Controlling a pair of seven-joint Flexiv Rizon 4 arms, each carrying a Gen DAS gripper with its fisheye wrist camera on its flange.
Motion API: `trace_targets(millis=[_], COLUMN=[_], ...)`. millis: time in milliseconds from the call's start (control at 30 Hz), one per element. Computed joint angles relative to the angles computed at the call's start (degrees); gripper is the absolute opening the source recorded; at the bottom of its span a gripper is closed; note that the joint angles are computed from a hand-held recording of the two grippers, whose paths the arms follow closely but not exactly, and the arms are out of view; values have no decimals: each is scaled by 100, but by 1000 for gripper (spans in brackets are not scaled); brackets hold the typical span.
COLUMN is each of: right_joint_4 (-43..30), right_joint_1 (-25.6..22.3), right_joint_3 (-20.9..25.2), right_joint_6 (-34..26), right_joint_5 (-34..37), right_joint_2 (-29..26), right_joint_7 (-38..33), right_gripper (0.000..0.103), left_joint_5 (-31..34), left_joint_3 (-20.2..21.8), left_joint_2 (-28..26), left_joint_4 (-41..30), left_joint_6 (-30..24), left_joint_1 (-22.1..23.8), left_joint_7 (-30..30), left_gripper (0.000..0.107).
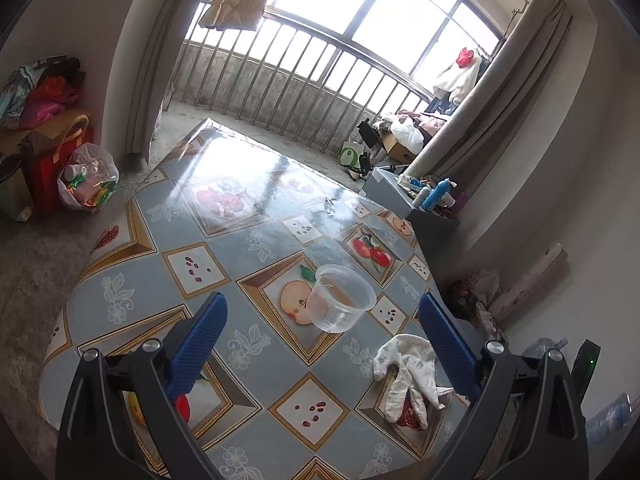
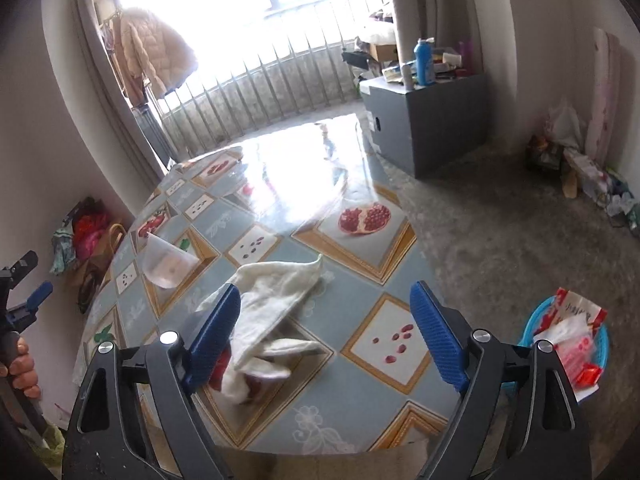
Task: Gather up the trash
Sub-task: 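Grasp the clear plastic cup rim with the left gripper while the right gripper approaches the white glove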
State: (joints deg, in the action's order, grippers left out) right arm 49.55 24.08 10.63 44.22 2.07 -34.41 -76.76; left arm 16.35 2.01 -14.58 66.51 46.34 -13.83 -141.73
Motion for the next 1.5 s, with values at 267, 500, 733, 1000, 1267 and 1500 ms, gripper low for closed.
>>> trace_targets(millis=[267,500,733,1000,1267,1500], right_joint_4=[-760,-1145,-1037,-983,-1367,-1638], right_joint_1=[72,216,214,151,99,221], right_joint_3=[110,75,0,22,169,95], right_joint_6=[-1012,-1548,-1665,-1635,-1940,-1969], right_joint_5=[388,458,433,468,852,818], right_joint_2=[-328,-534,-429,-421,-673,-843], right_joint_7=[430,484,446,462,536,548], right_gripper=[64,59,59,59,59,58], left_joint_5=[-1029,-1172,-1731,-2325,-2403,-1654], left_joint_3=[-191,188,-189,-391,-353,-68], left_joint_2=[-933,-2582,-2732,-1386,-1067,-1203], left_joint_4=[-689,-3198,-3094,-725,-20,-427], left_joint_6=[299,-1115,-1296,-302,64,-203], left_joint_1=[307,351,580,527,306,22], left_joint_7=[884,1102,1912,2422,2341,2141], left_gripper=[85,53,36,35,35,35])
